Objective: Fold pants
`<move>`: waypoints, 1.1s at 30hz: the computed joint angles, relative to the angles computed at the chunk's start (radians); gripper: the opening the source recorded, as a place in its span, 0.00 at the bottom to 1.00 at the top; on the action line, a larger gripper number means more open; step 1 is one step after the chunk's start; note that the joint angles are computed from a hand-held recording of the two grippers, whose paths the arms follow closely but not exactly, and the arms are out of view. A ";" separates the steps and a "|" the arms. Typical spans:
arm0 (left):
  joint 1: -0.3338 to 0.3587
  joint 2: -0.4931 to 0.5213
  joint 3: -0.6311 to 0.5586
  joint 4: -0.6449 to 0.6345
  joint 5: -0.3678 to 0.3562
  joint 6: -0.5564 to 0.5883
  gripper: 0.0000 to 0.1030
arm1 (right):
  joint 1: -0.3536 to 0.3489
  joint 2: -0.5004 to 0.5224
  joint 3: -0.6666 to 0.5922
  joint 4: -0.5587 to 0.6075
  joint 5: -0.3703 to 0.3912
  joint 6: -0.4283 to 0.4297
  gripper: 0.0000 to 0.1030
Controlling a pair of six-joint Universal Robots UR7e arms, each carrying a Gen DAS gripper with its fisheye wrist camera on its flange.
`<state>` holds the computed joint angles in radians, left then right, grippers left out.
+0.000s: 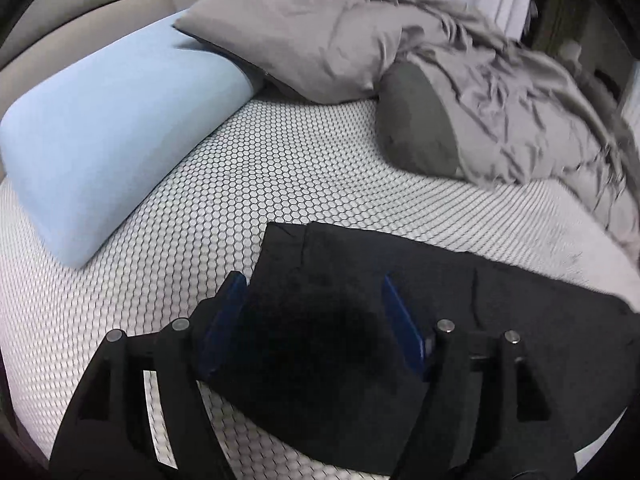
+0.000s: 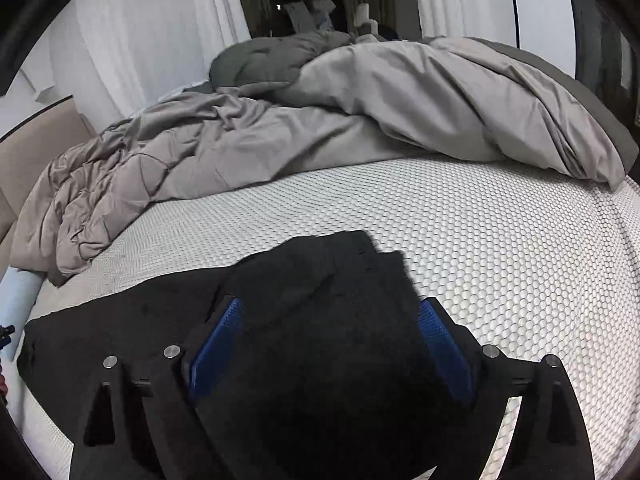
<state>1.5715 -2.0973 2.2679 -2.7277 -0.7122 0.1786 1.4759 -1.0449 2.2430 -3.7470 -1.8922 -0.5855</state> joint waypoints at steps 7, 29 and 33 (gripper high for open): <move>0.104 0.217 -0.104 -0.046 -0.016 0.095 0.11 | -0.023 0.022 -0.214 0.384 -0.005 -0.035 0.88; 0.065 0.127 -0.028 -0.064 -0.055 -0.023 0.15 | -0.013 0.089 -0.296 0.274 -0.046 0.024 0.81; -0.030 -0.066 0.097 -0.043 -0.062 -0.127 0.62 | -0.044 -0.051 -0.068 0.084 0.080 0.145 0.93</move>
